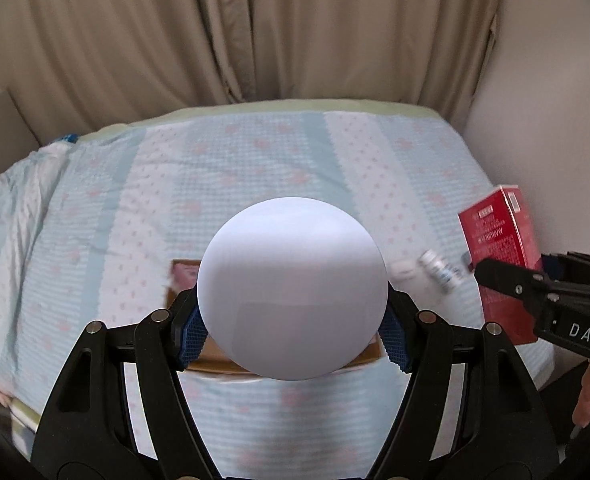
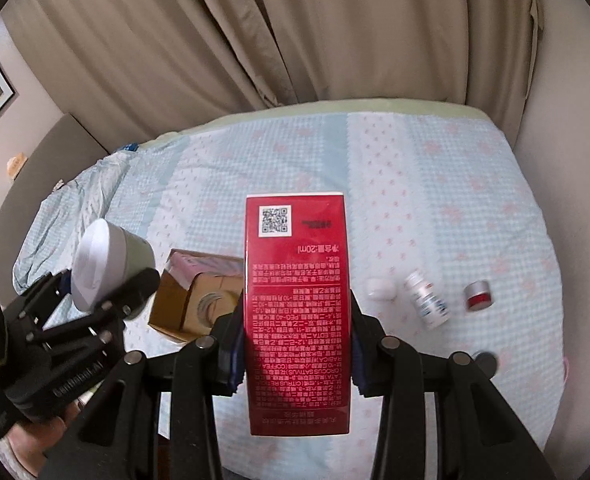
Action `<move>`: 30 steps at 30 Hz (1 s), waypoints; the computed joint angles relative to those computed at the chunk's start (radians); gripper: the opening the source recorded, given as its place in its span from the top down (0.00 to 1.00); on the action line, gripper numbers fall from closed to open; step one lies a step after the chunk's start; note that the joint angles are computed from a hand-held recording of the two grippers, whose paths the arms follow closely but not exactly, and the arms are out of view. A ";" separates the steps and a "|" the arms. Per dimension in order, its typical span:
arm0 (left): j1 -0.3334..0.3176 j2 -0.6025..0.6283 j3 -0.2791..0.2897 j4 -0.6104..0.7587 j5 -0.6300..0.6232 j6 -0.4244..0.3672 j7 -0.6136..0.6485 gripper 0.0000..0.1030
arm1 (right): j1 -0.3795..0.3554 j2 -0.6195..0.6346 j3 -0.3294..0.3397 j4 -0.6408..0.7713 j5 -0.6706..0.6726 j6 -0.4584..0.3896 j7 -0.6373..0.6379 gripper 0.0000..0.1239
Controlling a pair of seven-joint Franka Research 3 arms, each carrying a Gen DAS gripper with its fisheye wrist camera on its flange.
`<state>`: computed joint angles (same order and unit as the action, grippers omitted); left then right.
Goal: Organize rigid objects
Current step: 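Place the white lid and red box into the cardboard box, open both tools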
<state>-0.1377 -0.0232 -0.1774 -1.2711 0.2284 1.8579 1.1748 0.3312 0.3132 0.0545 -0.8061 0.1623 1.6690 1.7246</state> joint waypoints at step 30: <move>0.168 0.188 0.066 -0.229 -0.157 0.030 0.322 0.34 | 0.139 0.168 -0.010 -0.221 -0.142 0.120 0.385 0.70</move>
